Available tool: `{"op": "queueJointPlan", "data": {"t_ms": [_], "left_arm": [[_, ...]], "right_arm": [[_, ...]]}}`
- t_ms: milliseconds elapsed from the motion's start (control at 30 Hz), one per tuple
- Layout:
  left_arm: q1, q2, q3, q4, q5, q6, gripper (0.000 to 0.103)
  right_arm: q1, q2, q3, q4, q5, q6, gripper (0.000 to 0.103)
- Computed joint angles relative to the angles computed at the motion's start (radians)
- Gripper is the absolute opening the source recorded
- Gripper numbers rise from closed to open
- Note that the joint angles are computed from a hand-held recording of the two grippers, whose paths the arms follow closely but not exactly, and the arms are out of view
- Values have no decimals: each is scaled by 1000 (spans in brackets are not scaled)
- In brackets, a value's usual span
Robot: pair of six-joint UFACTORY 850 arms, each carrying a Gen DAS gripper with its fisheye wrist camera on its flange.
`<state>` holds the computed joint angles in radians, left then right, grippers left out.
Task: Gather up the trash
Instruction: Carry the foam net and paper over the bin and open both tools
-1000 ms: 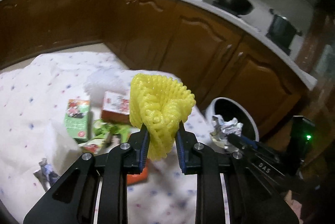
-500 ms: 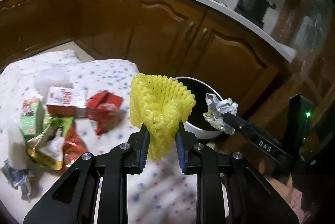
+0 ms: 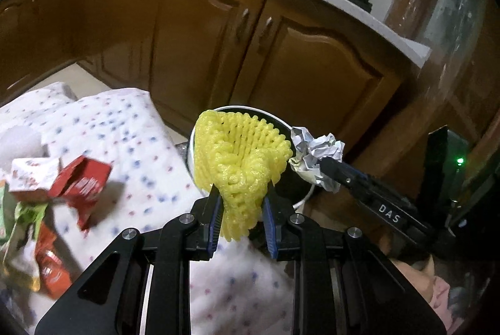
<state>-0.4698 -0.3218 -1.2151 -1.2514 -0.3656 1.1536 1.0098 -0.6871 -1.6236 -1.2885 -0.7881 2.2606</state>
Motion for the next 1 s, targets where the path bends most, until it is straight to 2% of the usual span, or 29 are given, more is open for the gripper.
{"op": "queueJointPlan", "data": {"t_ms": [367,533,567,633,733,800,867,1000], "left_arm": [[-32,-204,-253,361,-91,-366,22],[-38,-259,-309,452,-113,-458,22],[-39,-267,-317,468,-116,-476,26],[-39,-278,-328,473,-130,-481,30],[-40,-284,-334,486,-134,-494,45],[-40,-279,-328,477,-132,-486,46],[-38,-274,-319,460,-133,-474,54],[-26,-219,-240,362,-96,-390,55]], "right_arm": [[-65,-14,-19,112,61,-135,24],[-86,-28,-36,169,87,-195,27],[-88,-28,-34,169,92,-196,29],[-94,-30,-36,182,105,-208,35],[-94,-24,-21,173,107,-187,44],[-89,-18,-12,157,101,-162,44],[-84,-10,-2,143,89,-139,44],[-72,8,22,111,78,-89,44]]}}
